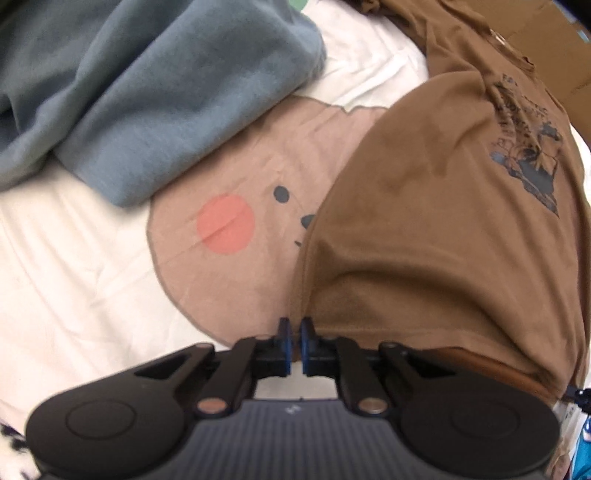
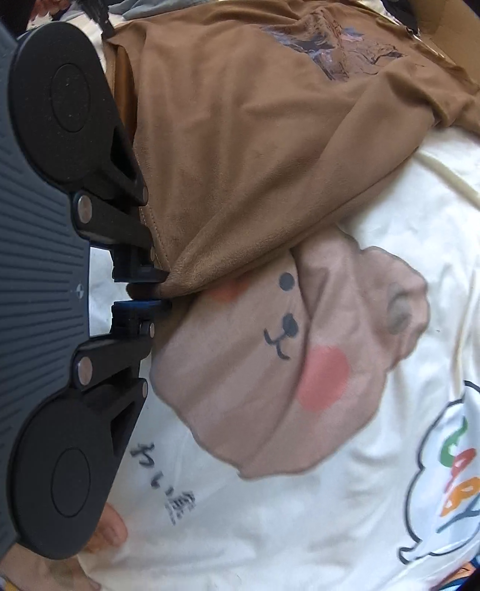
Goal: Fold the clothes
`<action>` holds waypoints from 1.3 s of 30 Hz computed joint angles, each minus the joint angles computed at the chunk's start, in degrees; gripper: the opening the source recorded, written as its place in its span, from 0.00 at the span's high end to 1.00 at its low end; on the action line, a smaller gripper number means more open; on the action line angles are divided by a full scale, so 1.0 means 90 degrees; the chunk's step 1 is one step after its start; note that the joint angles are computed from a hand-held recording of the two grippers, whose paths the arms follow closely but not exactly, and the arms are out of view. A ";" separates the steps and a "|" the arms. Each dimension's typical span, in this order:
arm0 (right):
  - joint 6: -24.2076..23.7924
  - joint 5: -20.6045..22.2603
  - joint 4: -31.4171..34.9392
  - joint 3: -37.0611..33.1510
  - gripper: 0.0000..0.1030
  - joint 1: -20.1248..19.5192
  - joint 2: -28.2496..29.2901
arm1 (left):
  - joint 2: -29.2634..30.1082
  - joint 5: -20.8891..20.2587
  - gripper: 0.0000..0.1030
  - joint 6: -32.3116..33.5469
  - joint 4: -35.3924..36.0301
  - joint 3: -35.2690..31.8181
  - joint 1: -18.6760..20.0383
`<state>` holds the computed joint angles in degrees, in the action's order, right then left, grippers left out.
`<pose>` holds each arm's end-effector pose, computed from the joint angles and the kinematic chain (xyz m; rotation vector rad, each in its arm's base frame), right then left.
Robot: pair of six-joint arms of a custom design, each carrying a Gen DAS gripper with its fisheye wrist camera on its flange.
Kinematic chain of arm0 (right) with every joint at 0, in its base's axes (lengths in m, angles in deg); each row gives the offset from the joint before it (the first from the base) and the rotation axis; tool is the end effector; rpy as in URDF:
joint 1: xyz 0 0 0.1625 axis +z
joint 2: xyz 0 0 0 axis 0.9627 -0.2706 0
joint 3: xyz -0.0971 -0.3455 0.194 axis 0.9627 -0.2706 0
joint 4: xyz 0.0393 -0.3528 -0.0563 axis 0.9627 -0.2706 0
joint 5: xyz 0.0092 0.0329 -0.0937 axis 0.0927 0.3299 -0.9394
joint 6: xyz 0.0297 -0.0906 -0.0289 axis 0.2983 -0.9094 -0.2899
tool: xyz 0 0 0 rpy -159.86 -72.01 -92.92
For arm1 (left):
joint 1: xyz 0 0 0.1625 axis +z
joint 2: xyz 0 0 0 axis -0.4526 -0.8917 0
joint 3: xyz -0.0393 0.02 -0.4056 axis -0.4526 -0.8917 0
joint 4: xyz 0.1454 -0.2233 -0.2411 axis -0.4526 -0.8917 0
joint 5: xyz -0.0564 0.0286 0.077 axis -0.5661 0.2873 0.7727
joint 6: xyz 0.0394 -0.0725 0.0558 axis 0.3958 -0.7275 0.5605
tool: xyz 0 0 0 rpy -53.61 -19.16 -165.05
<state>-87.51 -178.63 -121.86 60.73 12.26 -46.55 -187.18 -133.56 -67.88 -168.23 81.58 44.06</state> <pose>0.0516 -0.5113 0.3317 -0.0148 -2.6044 -0.0885 -0.1673 -0.2240 0.2672 -0.7224 2.3990 -0.4417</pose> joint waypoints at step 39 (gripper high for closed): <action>-0.0156 -0.0494 0.1608 -0.1433 0.96 0.0565 0.0294 | -0.0468 -0.0331 0.96 -0.0011 0.1124 -0.1221 -0.0523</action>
<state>-88.91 -183.08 -107.39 47.84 17.35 -43.90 -191.40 -136.53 -67.98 -158.11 70.59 39.35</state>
